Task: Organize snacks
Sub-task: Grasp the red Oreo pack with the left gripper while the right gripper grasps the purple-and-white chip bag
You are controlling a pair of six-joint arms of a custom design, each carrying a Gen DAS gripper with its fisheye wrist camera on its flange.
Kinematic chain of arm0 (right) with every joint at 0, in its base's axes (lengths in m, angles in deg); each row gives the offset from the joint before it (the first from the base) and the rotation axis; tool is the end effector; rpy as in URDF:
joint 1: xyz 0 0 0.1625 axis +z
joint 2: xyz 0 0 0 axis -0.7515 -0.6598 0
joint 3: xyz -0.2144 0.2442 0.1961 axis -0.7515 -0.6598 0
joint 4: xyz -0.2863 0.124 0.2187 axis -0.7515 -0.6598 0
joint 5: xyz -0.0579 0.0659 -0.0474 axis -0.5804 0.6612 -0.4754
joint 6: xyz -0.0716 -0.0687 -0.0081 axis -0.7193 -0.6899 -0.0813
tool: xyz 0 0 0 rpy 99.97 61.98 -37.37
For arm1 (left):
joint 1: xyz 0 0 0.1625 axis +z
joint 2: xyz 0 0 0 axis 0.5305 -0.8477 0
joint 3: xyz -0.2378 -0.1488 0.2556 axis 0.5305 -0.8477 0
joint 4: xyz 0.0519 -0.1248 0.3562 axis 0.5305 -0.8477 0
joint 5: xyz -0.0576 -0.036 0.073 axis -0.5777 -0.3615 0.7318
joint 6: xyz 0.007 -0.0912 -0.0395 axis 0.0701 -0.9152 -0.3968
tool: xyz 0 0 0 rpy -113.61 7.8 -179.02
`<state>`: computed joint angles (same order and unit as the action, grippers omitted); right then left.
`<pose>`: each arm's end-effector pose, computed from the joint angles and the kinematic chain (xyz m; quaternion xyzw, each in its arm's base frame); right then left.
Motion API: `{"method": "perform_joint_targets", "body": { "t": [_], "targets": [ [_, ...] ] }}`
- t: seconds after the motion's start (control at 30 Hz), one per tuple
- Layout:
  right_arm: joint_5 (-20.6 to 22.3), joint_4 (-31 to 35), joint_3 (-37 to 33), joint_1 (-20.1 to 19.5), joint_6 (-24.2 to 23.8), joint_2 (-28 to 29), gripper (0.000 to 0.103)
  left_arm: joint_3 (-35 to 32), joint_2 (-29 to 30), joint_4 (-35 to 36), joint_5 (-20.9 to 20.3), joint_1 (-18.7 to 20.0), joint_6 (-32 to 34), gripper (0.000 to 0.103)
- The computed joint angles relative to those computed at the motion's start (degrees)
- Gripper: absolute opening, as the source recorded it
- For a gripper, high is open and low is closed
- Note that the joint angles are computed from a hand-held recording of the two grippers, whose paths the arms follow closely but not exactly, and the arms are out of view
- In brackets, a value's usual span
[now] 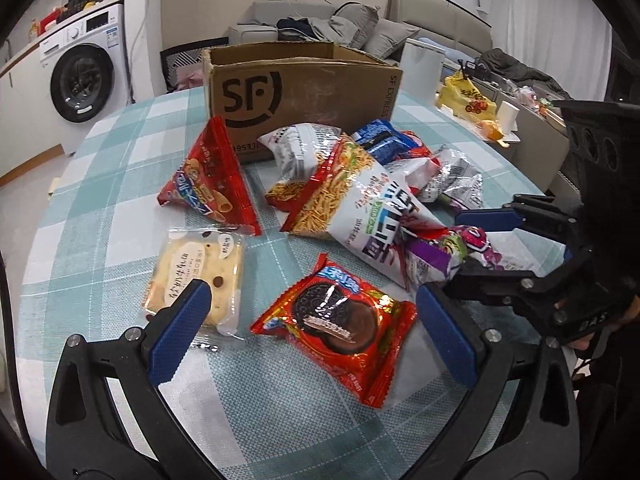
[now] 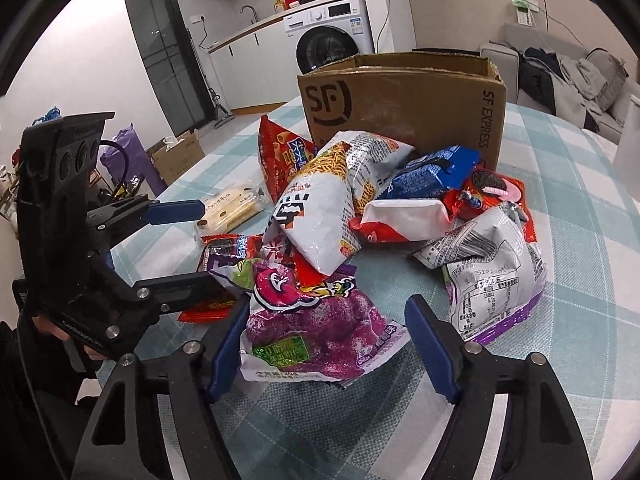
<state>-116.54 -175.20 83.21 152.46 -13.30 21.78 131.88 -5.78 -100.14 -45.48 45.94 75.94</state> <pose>0.2314 -0.6059 -0.1016 0.1212 -0.8955 0.3423 0.2574 0.0087 -0.6731 0.1613 0.4728 0.8587 -0.1506 0.1280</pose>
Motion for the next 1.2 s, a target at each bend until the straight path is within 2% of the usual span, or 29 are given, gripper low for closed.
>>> {"method": "perform_joint_targets", "body": {
  "t": [0.03, 0.1, 0.27, 0.4, 0.47, 0.6, 0.73, 0.8, 0.9, 0.93, 0.97, 1.2],
  "targets": [
    [0.26, 0.21, 0.14, -0.1, 0.23, -0.12, 0.074, 0.03, -0.1, 0.62, -0.03, -0.03, 0.06, 0.102],
    [1.21, 0.58, 0.44, -0.29, 0.44, -0.38, 0.065, 0.06, 0.02, 0.88, 0.5, -0.21, 0.28, 0.102],
    [-0.29, 0.07, -0.38, 0.19, -0.61, 0.31, 0.057, 0.38, 0.23, 1.01, 1.43, -0.6, 0.14, 0.102],
    [-0.93, -2.34, 0.09, 0.61, -1.68, 0.45, 0.044, -0.07, 0.79, 1.93, 2.61, -0.85, 0.04, 0.102],
    [-0.75, -3.15, 0.92, 0.59, -1.54, -0.01, 0.04, -0.42, 1.03, 2.68, 2.83, -0.9, 0.04, 0.1],
    [-0.47, -3.67, 1.45, 0.41, -1.4, -0.21, 0.04, -0.53, 1.2, 3.49, 2.84, -0.94, 0.61, 0.095],
    [-0.01, -4.74, 2.3, 0.54, -1.53, -0.53, 0.04, -0.89, 1.36, 6.31, 3.97, -1.05, 0.4, 0.079],
    [0.25, -5.28, 2.71, 0.56, -1.41, -0.67, 0.039, -0.79, 1.24, 6.27, 3.51, -0.98, 0.61, 0.077],
    [0.22, -6.28, 3.61, 0.6, -0.99, -0.85, 0.039, -1.05, 1.24, 6.39, 2.82, -0.75, 0.45, 0.065],
    [0.26, -6.55, 3.78, 0.58, -0.85, -0.86, 0.039, -1.35, 1.18, 6.99, 2.04, -0.55, 0.4, 0.056],
    [0.29, -6.85, 3.91, 0.55, -0.75, -0.84, 0.039, -1.55, 1.13, 7.52, 1.7, -0.43, 0.37, 0.052],
    [1.04, -8.36, 4.75, 0.58, -0.55, -1.24, 0.039, 0.02, -0.3, 7.62, 0.24, -0.37, 1.65, 0.047]
  ]
}}
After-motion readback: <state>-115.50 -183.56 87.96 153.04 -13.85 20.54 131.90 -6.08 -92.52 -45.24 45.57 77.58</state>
